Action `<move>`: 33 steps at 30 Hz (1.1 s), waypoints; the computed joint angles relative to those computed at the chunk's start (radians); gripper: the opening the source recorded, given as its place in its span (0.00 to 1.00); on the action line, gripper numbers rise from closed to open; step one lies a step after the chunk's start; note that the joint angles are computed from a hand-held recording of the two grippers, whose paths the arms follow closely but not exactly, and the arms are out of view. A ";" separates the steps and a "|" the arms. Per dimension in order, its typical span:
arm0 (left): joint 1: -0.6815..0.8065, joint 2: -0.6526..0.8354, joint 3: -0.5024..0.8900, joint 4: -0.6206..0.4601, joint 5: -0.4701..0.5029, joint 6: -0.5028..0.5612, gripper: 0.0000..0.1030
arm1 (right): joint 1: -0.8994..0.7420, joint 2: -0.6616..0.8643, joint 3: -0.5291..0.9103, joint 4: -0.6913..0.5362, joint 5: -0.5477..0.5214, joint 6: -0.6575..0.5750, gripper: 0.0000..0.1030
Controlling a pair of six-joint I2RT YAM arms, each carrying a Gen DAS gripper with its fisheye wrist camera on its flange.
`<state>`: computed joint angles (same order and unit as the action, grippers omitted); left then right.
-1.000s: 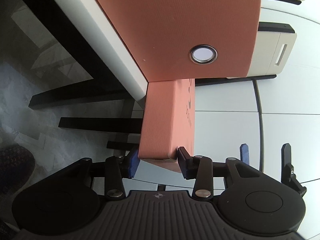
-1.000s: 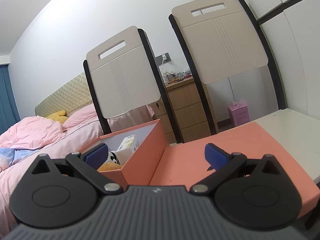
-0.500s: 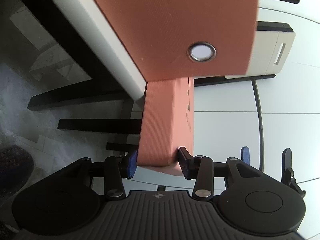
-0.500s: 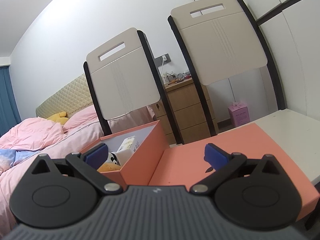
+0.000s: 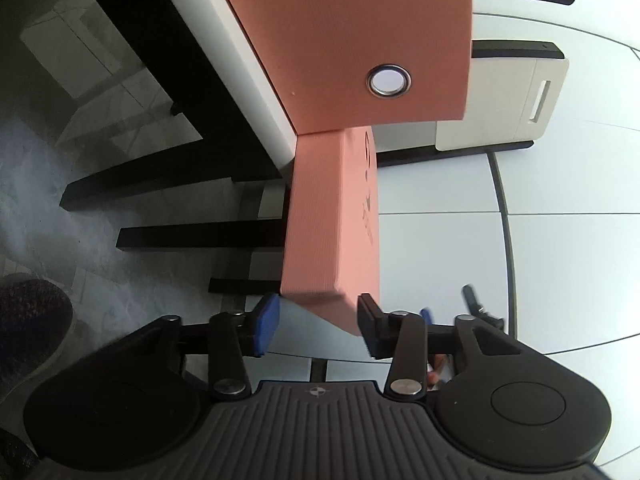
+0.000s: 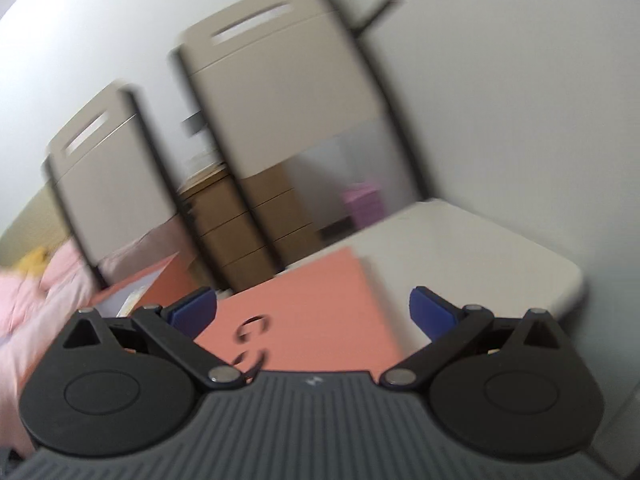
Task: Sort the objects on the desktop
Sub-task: 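Lift the lid with the left gripper while the right gripper reaches its other edge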
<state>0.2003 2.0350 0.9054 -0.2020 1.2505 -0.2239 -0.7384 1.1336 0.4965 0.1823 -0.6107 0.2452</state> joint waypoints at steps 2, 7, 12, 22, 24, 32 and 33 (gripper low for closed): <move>-0.028 0.010 -0.020 0.125 -0.031 -0.116 0.76 | -0.025 0.061 0.016 -0.018 -0.025 0.005 1.00; -0.079 0.044 -0.012 0.298 -0.032 -0.292 0.81 | -0.032 0.190 0.073 -0.071 -0.052 -0.048 1.00; -0.122 0.084 0.028 0.358 -0.020 -0.373 0.78 | -0.033 0.264 0.104 -0.065 -0.059 -0.053 1.00; -0.069 0.085 -0.019 0.352 0.071 -0.320 0.43 | -0.089 0.332 0.165 -0.145 -0.116 -0.112 1.00; -0.045 0.074 -0.020 0.208 0.094 -0.181 0.43 | -0.108 0.356 0.189 -0.183 -0.147 -0.153 1.00; 0.005 0.078 0.038 -0.221 0.113 0.222 0.43 | -0.142 0.558 0.371 -0.493 -0.289 -0.411 1.00; 0.004 0.073 0.037 -0.222 0.110 0.227 0.43 | -0.143 0.585 0.396 -0.538 -0.299 -0.438 1.00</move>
